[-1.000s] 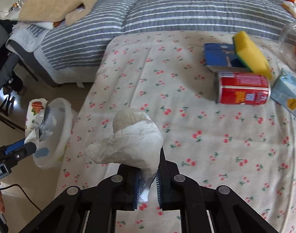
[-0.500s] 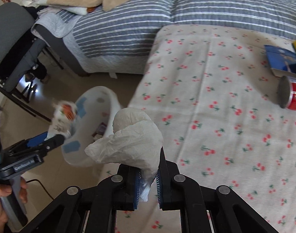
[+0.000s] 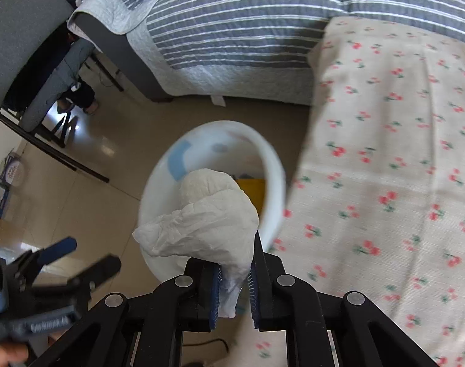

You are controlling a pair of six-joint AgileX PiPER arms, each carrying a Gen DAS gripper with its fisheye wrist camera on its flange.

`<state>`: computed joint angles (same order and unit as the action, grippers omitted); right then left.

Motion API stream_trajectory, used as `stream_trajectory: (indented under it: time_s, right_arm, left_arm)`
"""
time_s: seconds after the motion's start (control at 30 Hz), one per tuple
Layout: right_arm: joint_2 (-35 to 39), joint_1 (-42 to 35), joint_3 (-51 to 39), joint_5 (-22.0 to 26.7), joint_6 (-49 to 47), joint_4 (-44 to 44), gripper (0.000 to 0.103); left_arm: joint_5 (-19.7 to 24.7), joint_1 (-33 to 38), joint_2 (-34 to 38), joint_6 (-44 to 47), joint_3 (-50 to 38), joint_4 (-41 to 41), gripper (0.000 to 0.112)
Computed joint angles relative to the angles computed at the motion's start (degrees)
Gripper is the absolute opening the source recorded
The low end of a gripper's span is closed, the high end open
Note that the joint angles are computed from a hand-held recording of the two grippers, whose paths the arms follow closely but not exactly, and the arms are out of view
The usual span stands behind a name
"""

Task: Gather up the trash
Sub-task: 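Drop the pecan bag into the bin with the left tool while the right tool drops the tissue in, then reach the left tool to the red can and close on it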

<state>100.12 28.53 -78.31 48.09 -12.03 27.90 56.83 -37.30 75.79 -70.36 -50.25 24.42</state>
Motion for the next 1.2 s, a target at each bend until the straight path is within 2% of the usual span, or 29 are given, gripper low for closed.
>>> stream_trajectory:
  time_s: [0.13,0.23,0.27,0.3,0.37,0.73,1.03,1.2]
  right_arm:
    - [2.44,2.23,-3.59,0.45,3.05,-1.64,0.016]
    - [3.65,2.73,-5.87,1.28,5.04,-1.97,0.021]
    - [3.85,2.76,-6.45,1.62,5.51,-1.75,0.032]
    - [3.95,2.49,-6.84,1.96,5.53,-0.93,0.048]
    - [3.11,1.63,-6.17,1.45,5.47,0.33,0.062]
    - [-2.18,-4.86,-2.52,3.98,4.61,-6.26,0.066]
    - [-7.78,-18.98,2.61,6.95,-3.86,-7.29,0.073]
    - [-10.06,-28.14,4.43,8.05,-9.63,-7.91,0.082]
  left_arm:
    - [-0.36,0.52,-0.03,0.75,-0.33,-0.77,0.103]
    - [-0.12,0.26,0.5,1.08,-1.02,-0.78,0.103]
    - [-0.11,0.12,0.78,1.06,-1.33,-0.79,0.103]
    - [-0.11,-0.07,0.87,1.06,-1.53,-0.8,0.103]
    - [0.26,-0.62,1.23,0.89,-2.09,-0.75,0.103]
    - [0.84,-3.75,5.72,0.81,-7.67,-2.68,0.103]
    - [1.94,-8.79,15.56,2.25,-20.13,-3.59,0.103]
    - [3.58,-14.04,21.63,-0.28,-30.7,2.31,0.103]
